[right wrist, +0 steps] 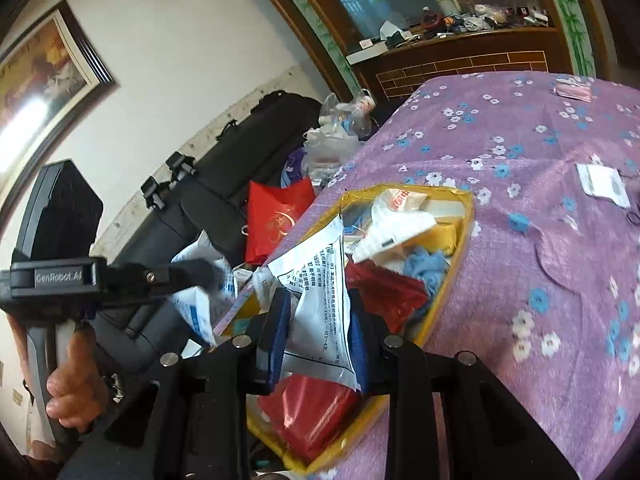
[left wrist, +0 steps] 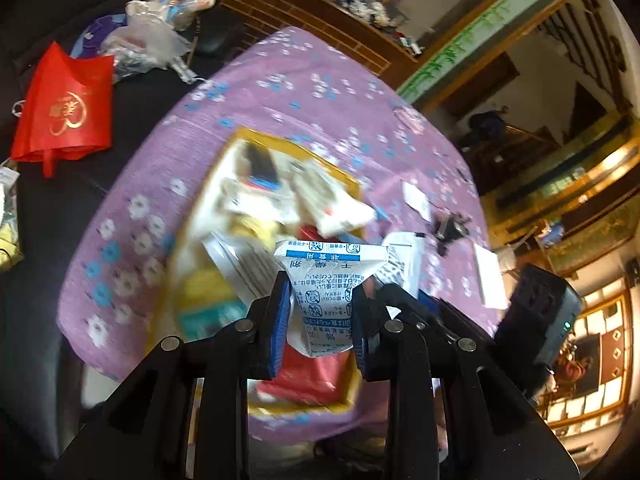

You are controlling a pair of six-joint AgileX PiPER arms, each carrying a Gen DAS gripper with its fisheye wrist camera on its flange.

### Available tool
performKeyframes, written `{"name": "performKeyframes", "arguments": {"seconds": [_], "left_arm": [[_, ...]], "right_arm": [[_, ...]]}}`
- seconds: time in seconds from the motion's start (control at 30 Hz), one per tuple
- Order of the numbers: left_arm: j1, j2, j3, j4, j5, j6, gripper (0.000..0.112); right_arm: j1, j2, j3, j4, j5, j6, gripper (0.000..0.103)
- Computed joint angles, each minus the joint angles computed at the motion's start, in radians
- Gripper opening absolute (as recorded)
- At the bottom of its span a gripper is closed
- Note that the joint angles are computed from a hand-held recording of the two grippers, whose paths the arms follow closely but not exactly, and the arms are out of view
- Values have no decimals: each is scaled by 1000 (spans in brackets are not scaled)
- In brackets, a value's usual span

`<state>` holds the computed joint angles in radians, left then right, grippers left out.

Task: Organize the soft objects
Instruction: 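Lower both sachets into the foam tray and open both tools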

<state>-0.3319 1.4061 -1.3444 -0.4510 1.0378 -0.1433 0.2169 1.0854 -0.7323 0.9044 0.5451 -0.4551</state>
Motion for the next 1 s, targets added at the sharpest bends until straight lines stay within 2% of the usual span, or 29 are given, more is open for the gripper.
{"name": "performKeyframes", "arguments": {"seconds": [0.1, 0.2, 0.3, 0.47, 0.7, 0.77, 0.9, 1.0], "left_arm": [[13, 87, -63, 28, 3, 11, 26], [14, 186, -143, 66, 5, 15, 26], [18, 281, -207, 66, 19, 23, 27], [-3, 342, -257, 120, -7, 7, 27], [-32, 341, -290, 163, 6, -10, 27], [-56, 348, -325, 210, 9, -25, 27], [-64, 457, -455, 209, 112, -5, 27], [-92, 484, -447, 288, 107, -65, 27]], "right_arm": [[-3, 70, -37, 2, -9, -5, 27], [31, 132, -69, -54, -62, 33, 27], [67, 165, -80, -135, -105, 112, 27], [131, 202, -78, -312, -169, 275, 27], [107, 208, -80, -271, -147, 236, 27], [101, 195, -67, -215, -144, 192, 27], [112, 192, -60, -216, -157, 209, 28], [118, 187, -65, -260, -152, 251, 30]]}}
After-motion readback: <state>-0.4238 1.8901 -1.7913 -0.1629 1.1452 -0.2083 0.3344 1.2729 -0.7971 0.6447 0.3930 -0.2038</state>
